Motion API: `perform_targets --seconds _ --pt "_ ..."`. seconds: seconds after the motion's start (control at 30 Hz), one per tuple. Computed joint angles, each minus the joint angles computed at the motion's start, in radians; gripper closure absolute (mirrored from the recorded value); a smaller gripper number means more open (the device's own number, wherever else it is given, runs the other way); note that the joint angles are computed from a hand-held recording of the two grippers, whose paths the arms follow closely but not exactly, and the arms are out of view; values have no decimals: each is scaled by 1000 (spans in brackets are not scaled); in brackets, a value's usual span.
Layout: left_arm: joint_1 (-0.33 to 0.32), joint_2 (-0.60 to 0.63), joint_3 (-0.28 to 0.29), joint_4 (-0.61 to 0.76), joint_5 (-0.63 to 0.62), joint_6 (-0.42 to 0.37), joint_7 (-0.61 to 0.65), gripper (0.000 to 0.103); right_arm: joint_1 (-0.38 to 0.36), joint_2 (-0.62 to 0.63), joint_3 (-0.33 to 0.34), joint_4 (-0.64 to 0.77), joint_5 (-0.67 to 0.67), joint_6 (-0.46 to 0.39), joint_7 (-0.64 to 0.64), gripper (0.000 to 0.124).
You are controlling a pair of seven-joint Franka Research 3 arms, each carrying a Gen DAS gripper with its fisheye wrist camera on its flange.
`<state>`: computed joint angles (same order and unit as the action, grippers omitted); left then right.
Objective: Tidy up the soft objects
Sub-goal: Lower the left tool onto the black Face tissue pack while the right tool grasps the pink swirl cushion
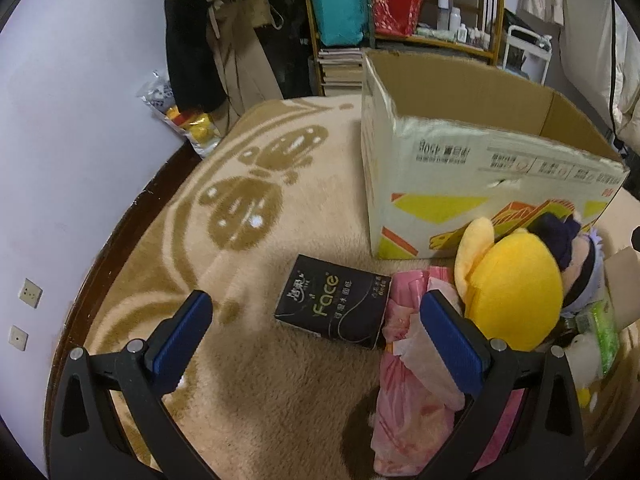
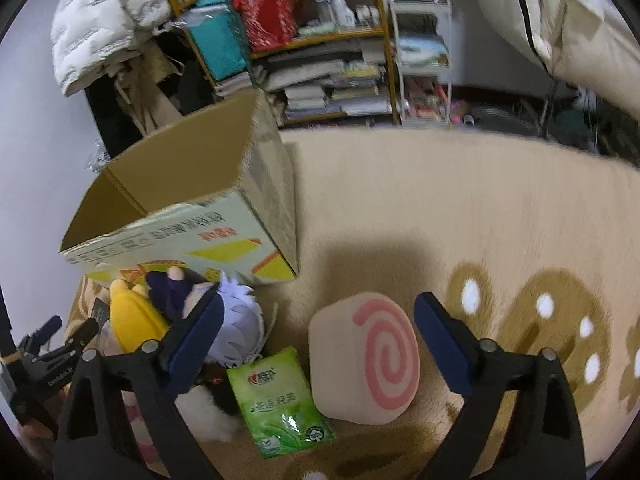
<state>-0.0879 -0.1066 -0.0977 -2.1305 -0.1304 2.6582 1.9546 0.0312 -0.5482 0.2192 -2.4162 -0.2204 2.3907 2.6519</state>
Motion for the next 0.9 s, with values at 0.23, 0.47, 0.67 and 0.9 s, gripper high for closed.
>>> perform_targets --seconds 0.23,0.47,0.67,0.9 --pt "10 49 -10 38 19 -43 -27 1 22 12 -43 -41 92 42 -25 32" --pt "29 65 -16 47 39 -27 -80 1 14 22 -33 -37 95 28 -25 34" --pt "41 87 -18 67 37 -59 -100 1 15 30 -41 -35 103 37 -36 52" --pt "48 100 -24 79 -27 -75 -52 1 18 9 -47 -62 131 72 -57 89"
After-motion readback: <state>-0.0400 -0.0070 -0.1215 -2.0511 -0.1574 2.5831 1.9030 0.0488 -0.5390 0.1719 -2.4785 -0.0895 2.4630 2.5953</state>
